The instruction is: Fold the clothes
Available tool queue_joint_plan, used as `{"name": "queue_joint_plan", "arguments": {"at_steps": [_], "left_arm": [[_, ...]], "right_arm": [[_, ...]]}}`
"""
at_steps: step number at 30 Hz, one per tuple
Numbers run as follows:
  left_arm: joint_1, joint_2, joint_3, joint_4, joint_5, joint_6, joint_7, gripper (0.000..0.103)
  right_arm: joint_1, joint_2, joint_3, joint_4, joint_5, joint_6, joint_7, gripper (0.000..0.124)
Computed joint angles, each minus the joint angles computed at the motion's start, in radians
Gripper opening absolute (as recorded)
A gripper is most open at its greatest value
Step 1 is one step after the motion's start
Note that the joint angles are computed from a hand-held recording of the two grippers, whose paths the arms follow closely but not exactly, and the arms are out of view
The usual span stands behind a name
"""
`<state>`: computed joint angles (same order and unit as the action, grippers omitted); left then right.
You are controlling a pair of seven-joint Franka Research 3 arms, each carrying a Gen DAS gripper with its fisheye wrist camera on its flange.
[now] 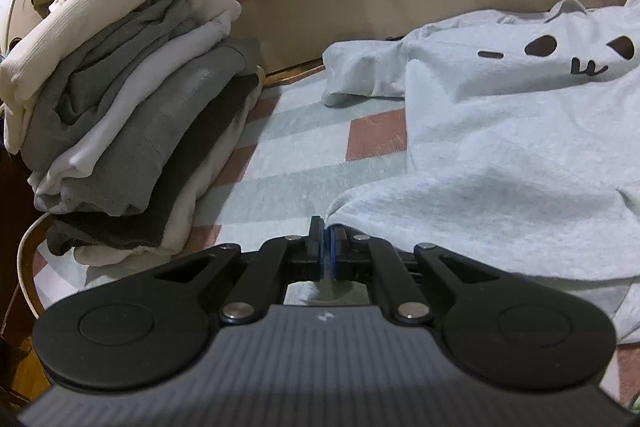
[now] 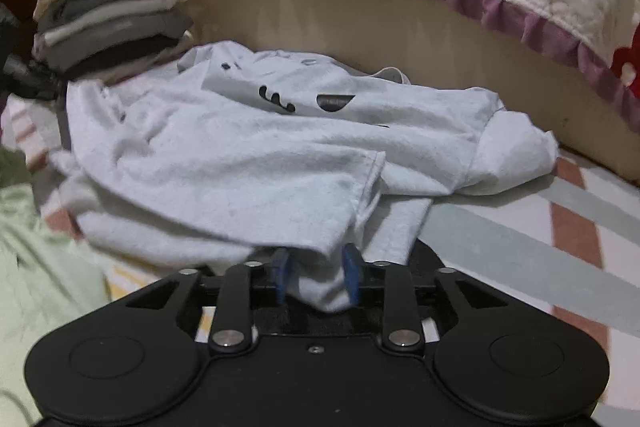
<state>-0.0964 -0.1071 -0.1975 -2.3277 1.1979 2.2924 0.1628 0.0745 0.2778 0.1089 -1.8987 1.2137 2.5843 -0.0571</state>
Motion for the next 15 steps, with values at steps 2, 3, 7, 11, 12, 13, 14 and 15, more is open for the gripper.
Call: {"name": "queue_joint_plan", "arguments": {"at_steps": [2,3,7,11,12,13,14,15], "left_arm": [[0.001,-0.019,-0.001,-0.012,0.020,0.005,-0.012,0.003],[0.003,-0.028,-0.001,-0.016,0.029,0.008,-0.018,0.003],[0.014,-0.033,0.004,-0.015,0.004,0.022,-0.019,0.003],[0.021,-0.012,0.009,-0.013,-0.035,0.027,-0.004,0.003],[0.021,-0.007,0.009,-0.016,-0.046,0.027,0.001,0.003],[0.020,-0.002,0.010,-0.019,-0.054,0.029,0.002,0.003],[0.020,0.000,0.011,-0.024,-0.061,0.033,0.002,0.003],[0.021,0.000,0.013,-0.030,-0.068,0.040,-0.001,0.003]], "right_arm": [[-0.003,0.036,0.001,0.049,0.002,-0.033,0.070,0.040],[-0.011,0.059,0.001,0.085,0.006,-0.067,0.128,0.028],[-0.011,0.139,0.002,0.208,-0.033,-0.104,0.393,0.009],[0.019,0.207,-0.007,0.300,-0.185,-0.069,0.643,0.010],[0.018,0.217,-0.006,0.312,-0.214,-0.074,0.690,0.015],[0.009,0.220,0.003,0.316,-0.220,-0.080,0.720,0.017],[-0.002,0.223,0.013,0.319,-0.224,-0.086,0.747,0.021],[-0.016,0.223,0.024,0.318,-0.220,-0.094,0.760,0.030]]}}
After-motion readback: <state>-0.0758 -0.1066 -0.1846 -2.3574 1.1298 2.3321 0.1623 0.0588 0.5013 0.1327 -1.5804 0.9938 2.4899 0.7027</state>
